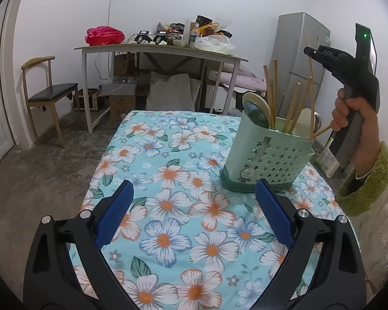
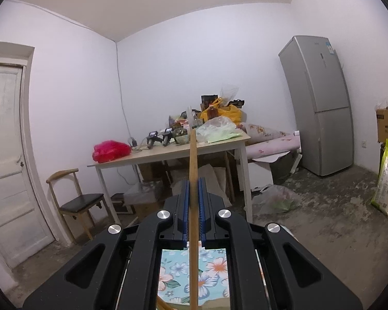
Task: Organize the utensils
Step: 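Raise the right gripper's chopstick over the green holder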
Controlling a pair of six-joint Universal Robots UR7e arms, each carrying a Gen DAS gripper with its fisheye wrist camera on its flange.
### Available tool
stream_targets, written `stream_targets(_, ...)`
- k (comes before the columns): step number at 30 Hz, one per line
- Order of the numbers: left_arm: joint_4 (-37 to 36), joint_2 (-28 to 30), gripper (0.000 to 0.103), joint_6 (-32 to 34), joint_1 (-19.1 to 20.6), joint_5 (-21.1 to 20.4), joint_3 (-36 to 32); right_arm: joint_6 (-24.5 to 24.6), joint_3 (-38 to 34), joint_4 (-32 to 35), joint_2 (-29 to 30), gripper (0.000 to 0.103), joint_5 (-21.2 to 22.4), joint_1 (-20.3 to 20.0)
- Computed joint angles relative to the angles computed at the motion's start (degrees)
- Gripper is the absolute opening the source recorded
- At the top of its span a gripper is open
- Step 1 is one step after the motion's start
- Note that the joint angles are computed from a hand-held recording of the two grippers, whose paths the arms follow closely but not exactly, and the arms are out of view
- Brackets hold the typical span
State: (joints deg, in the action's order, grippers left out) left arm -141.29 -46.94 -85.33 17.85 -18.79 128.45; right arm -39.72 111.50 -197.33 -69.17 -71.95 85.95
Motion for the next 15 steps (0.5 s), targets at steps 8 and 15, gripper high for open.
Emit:
stream_targets(8,-2.15,0.08,0.091,0.12,0.62,-0.5,0.41,0.98,0.05,-1.08,-0.14,0.007,1.0,0.29)
stream_targets(15,-0.88,-0.16,0.091,-0.46,0.29,-0.22,0.3,-0.32,0.64,-5.03,2.0,0.007,-0.3,0.45)
